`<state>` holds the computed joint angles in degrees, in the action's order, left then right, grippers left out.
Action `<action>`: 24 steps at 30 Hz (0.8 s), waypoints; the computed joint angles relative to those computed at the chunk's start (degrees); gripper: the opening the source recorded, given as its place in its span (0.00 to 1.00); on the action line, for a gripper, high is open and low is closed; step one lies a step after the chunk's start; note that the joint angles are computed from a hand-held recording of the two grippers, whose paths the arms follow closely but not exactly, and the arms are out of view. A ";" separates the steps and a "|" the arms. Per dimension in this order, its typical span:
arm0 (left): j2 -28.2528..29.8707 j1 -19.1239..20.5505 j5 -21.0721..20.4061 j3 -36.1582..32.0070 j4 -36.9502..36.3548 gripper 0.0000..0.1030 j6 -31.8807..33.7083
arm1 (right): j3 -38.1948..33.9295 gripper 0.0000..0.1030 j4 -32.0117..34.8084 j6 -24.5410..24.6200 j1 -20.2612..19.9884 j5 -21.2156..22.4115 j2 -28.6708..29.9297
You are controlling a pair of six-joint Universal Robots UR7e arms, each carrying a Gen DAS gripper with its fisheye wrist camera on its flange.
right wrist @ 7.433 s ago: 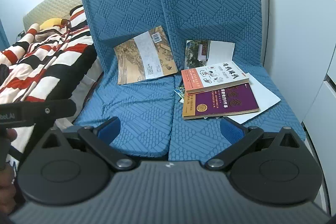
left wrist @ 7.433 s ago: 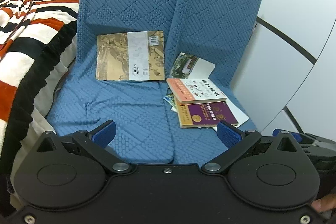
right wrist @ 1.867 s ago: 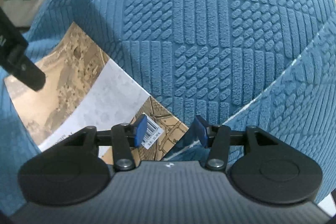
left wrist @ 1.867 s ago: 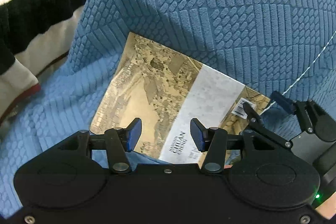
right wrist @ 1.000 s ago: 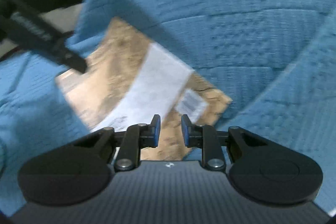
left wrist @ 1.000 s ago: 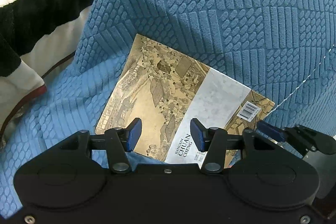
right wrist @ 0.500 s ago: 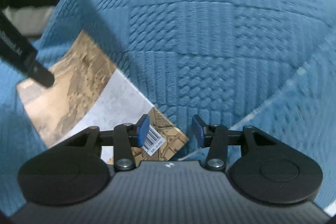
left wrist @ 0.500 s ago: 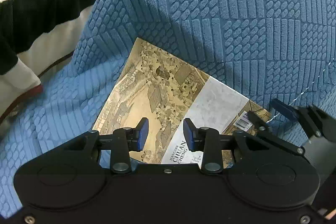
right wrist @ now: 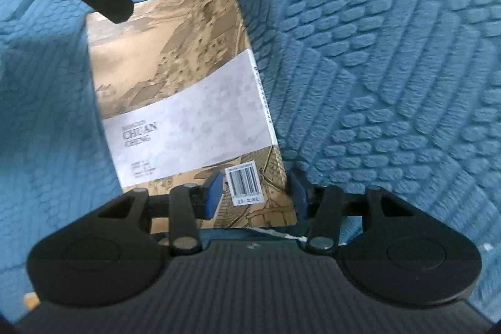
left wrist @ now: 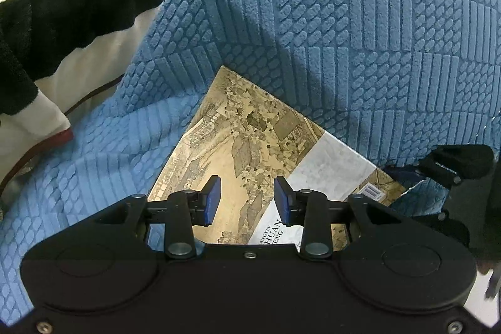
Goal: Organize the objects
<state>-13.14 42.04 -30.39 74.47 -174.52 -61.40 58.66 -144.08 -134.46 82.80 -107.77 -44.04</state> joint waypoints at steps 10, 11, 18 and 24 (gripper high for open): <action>-0.79 0.89 -6.22 3.84 -13.73 0.36 2.31 | -2.13 0.33 13.98 4.78 2.30 -11.63 -0.93; -0.78 0.94 -6.65 4.14 -14.96 0.37 2.59 | 0.37 0.25 10.30 2.79 1.65 -9.69 -2.00; -0.40 0.66 -10.56 6.02 -24.68 0.42 6.99 | 5.34 0.11 10.80 7.33 -0.81 -1.29 -7.21; 1.06 -0.67 -11.92 5.96 -31.08 0.43 10.04 | 10.65 0.11 12.74 11.22 -2.95 5.53 -13.20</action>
<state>-12.08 41.36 -42.31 80.44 -205.60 -51.36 69.31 -131.35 -123.24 79.85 -102.24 -57.24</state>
